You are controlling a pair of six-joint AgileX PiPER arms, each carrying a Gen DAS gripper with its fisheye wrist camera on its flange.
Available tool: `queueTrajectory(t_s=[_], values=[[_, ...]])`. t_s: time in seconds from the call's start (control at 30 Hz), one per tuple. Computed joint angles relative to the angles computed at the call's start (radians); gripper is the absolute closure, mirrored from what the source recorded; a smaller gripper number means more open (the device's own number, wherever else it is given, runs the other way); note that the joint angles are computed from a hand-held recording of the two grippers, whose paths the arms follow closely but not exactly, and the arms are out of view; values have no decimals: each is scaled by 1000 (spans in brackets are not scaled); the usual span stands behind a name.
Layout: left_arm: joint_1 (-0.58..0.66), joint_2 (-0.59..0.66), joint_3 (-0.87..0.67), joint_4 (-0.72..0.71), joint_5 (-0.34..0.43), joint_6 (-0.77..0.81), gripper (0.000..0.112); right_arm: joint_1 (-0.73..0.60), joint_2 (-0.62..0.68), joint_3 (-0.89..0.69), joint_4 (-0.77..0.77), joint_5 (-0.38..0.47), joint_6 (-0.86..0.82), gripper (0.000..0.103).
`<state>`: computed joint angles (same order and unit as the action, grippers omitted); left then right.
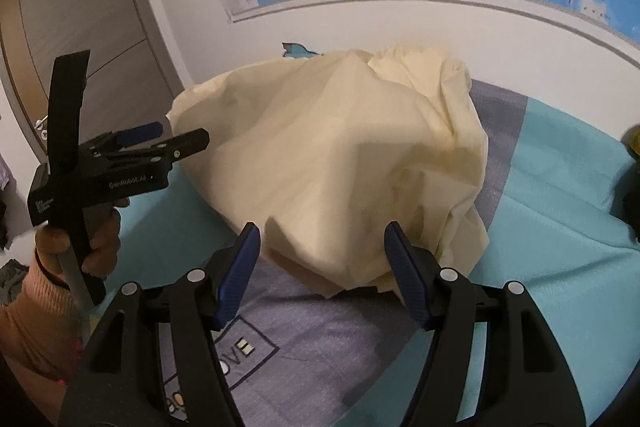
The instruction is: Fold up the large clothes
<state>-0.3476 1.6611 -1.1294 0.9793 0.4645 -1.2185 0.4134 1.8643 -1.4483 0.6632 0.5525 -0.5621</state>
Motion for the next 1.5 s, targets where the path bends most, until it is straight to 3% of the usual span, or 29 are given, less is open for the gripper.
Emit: queueTrajectory(t_s=[0.3, 0.57, 0.87, 1.5], values=[[-127, -104, 108, 83, 75, -168, 16, 24, -139, 181, 56, -101, -63, 24], [-239, -155, 172, 73, 161, -278, 16, 71, -252, 340, -9, -244, 25, 8], [-370, -177, 200, 102, 263, -371, 16, 91, -331, 445, 68, -268, -53, 7], [-490, -200, 235, 96, 357, -459, 16, 114, -432, 552, 114, -296, -91, 6]])
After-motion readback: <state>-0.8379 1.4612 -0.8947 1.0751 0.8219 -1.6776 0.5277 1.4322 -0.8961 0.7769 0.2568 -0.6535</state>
